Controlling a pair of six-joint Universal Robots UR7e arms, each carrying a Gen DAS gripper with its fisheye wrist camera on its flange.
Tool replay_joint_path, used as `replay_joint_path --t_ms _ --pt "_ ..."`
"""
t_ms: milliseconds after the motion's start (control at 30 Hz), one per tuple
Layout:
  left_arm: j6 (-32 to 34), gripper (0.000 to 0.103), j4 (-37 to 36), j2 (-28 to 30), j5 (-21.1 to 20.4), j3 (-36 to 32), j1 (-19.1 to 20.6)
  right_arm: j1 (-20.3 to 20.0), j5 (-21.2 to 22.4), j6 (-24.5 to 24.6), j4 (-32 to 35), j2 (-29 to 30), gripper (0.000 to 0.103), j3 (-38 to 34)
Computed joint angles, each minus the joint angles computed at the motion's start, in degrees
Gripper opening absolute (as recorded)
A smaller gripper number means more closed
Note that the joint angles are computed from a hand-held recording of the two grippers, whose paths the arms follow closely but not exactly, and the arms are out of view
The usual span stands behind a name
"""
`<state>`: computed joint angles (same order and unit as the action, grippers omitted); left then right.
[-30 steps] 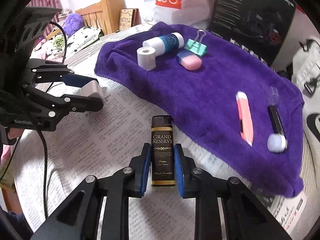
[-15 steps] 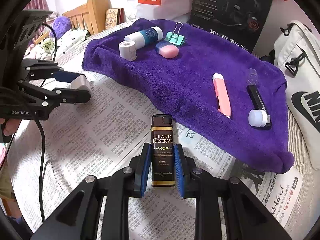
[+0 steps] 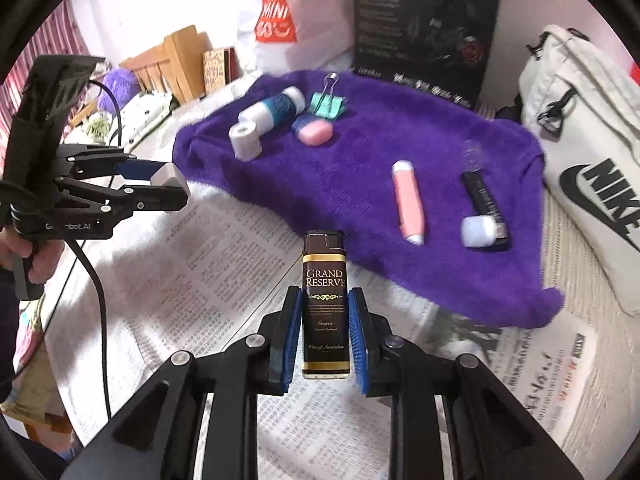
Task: Organize rigid objects
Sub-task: 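Carry the plug beside the pink sponge with left while right carries the bottle beside the highlighter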
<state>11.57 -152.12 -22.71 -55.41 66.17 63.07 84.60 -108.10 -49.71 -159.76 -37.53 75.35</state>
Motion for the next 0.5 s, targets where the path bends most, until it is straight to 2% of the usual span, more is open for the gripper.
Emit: replay_joint_path --t_ms 233,500 --pt "0.1 0.042 2.7 2.1 -0.7 -5.4 -0.8 0.0 1.2 1.6 1.5 -0.6 0.023 -3.6" --pt "0.8 0.042 7.6 6.4 -1.2 -14.6 -1.1 0.1 1.3 3.0 4.2 2.2 0.023 -10.5"
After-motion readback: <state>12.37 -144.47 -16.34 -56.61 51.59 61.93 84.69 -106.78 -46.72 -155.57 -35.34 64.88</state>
